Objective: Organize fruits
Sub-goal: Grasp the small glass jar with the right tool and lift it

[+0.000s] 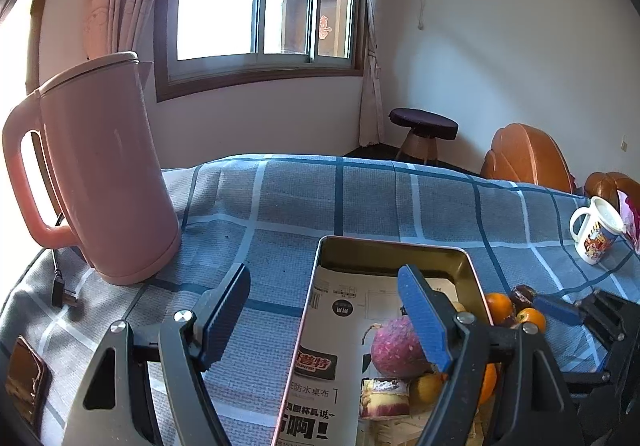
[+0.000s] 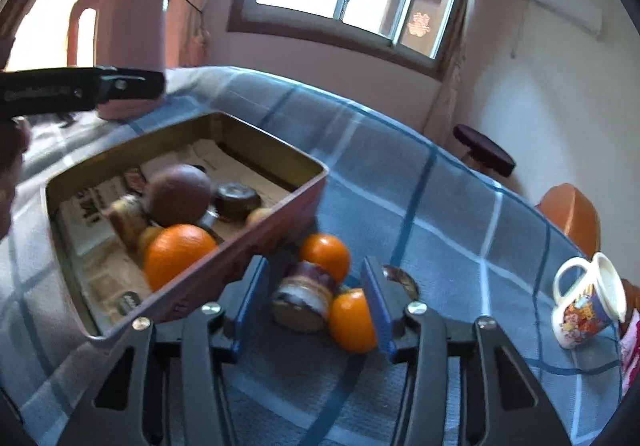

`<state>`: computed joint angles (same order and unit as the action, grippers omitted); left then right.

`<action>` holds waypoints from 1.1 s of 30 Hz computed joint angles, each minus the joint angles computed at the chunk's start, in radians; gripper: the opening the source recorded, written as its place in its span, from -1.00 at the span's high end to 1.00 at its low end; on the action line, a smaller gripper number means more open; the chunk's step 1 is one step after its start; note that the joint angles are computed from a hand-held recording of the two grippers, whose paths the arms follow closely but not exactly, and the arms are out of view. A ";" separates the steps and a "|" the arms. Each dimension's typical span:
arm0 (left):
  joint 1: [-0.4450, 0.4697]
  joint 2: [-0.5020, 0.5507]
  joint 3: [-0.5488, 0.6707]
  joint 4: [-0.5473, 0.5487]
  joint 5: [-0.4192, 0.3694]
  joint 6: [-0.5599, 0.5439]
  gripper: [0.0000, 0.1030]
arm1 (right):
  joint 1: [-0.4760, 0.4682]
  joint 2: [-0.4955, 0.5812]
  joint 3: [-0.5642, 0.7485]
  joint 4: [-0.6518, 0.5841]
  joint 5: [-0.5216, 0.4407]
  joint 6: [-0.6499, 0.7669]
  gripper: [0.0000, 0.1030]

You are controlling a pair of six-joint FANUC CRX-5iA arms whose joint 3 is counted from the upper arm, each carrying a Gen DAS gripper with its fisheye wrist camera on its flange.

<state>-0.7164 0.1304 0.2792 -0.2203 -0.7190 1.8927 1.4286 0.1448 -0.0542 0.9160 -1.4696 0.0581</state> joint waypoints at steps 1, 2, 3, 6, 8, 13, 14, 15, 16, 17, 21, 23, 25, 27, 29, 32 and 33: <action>0.001 -0.001 -0.001 0.003 0.001 -0.002 -0.51 | -0.003 0.004 0.010 -0.014 0.002 0.007 0.11; 0.000 -0.001 0.000 0.001 -0.001 -0.001 -0.51 | -0.006 0.011 0.021 -0.032 -0.002 0.017 0.14; 0.001 -0.001 -0.001 0.003 0.000 -0.002 -0.51 | -0.008 0.015 0.028 -0.047 -0.004 0.027 0.17; 0.003 -0.003 -0.004 0.010 0.004 -0.007 -0.51 | -0.013 0.029 0.046 -0.062 -0.023 0.044 0.21; 0.003 -0.005 -0.005 0.013 0.005 -0.008 -0.51 | -0.016 0.040 0.058 -0.067 -0.035 0.057 0.21; 0.001 -0.003 -0.003 0.016 0.002 -0.009 -0.51 | -0.023 0.093 0.115 -0.086 -0.090 0.131 0.21; 0.000 -0.003 -0.003 0.015 0.002 -0.009 -0.51 | -0.024 0.100 0.124 -0.090 -0.094 0.145 0.21; -0.001 -0.003 -0.004 0.014 0.003 -0.008 -0.51 | -0.026 0.106 0.130 -0.092 -0.098 0.157 0.21; -0.001 -0.002 -0.004 0.013 0.005 -0.007 -0.51 | -0.027 0.116 0.139 -0.093 -0.107 0.167 0.23; 0.000 -0.002 -0.005 0.016 0.007 -0.009 -0.51 | -0.026 0.122 0.145 -0.089 -0.116 0.170 0.24; 0.002 -0.003 -0.011 0.030 0.018 -0.014 -0.51 | -0.014 0.086 0.107 -0.062 -0.081 0.109 0.28; -0.001 -0.001 -0.012 0.029 0.025 -0.007 -0.51 | -0.008 0.047 0.070 -0.031 -0.055 0.044 0.28; -0.006 0.009 -0.006 0.047 0.027 -0.026 -0.51 | -0.001 0.000 0.027 -0.005 -0.034 -0.030 0.28; -0.014 0.023 0.000 0.090 0.023 -0.061 -0.51 | 0.008 -0.034 -0.007 0.011 -0.057 -0.093 0.28; -0.033 0.040 0.011 0.133 0.014 -0.117 -0.51 | 0.013 -0.069 -0.040 0.004 -0.082 -0.143 0.28; -0.083 0.067 0.055 0.118 -0.014 -0.147 -0.51 | 0.023 -0.122 -0.089 -0.017 -0.123 -0.217 0.28; -0.095 0.078 0.071 0.118 -0.024 -0.155 -0.51 | 0.026 -0.140 -0.105 -0.021 -0.134 -0.242 0.28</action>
